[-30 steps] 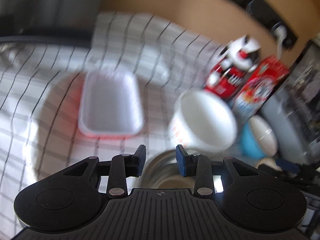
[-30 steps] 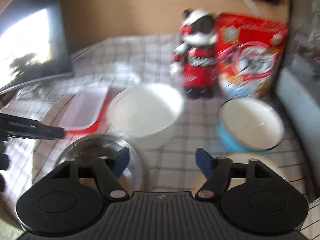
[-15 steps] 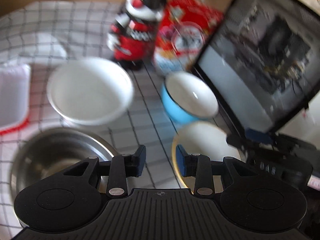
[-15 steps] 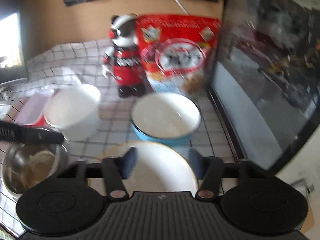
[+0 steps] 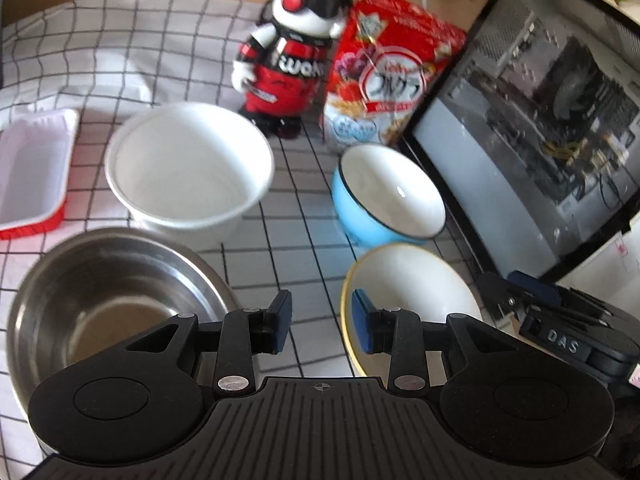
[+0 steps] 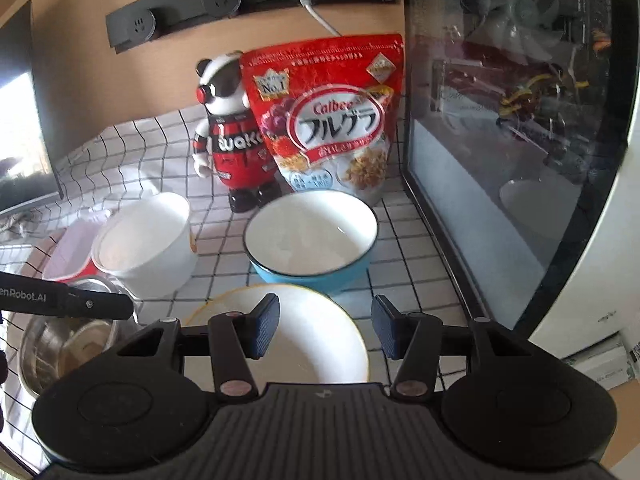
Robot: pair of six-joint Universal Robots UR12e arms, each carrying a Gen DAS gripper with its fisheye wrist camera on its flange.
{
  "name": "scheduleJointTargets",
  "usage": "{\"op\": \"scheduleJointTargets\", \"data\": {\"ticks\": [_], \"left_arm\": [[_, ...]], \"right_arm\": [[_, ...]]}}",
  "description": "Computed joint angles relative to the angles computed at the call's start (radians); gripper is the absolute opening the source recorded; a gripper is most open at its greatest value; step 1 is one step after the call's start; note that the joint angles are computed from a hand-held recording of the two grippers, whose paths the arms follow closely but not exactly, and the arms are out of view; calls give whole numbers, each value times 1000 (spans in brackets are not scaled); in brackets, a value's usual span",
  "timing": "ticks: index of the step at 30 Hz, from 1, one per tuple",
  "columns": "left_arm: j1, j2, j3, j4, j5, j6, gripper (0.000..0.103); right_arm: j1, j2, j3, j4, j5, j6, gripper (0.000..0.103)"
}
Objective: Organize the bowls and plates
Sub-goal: 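Move the left gripper to the blue bowl rim and close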
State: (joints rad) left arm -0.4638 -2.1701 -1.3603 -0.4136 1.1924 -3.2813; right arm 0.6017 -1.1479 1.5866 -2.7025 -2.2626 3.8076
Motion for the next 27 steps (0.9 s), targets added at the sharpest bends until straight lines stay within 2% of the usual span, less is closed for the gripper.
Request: {"op": "scheduleJointTargets", "data": {"ticks": [3, 8, 12, 14, 16, 18, 20, 24, 27], "left_arm": [[-9, -4, 10, -38, 4, 33, 36], [-23, -11, 31, -91, 31, 69, 36], [-22, -19, 45, -76, 21, 44, 36], [-16, -32, 80, -103, -15, 14, 36], [-9, -57, 144, -159, -66, -21, 36], [-10, -91, 219, -191, -90, -34, 36], [-21, -136, 306, -227, -50, -27, 36], [-38, -234, 477, -331, -3, -62, 36], [-54, -295, 582, -411, 57, -49, 36]], "right_arm": [[-5, -8, 8, 45, 8, 47, 49], [-12, -15, 21, 60, 28, 67, 49], [-19, -22, 28, 35, 52, 64, 49], [-29, -29, 30, 19, 82, 60, 49], [-43, -33, 17, 6, 117, 38, 49], [-58, -29, -14, 38, 134, 28, 49], [-78, -17, -57, 94, 151, 38, 49], [-117, 22, -116, 153, 173, 57, 49], [-141, 45, -140, 180, 200, 58, 49]]}}
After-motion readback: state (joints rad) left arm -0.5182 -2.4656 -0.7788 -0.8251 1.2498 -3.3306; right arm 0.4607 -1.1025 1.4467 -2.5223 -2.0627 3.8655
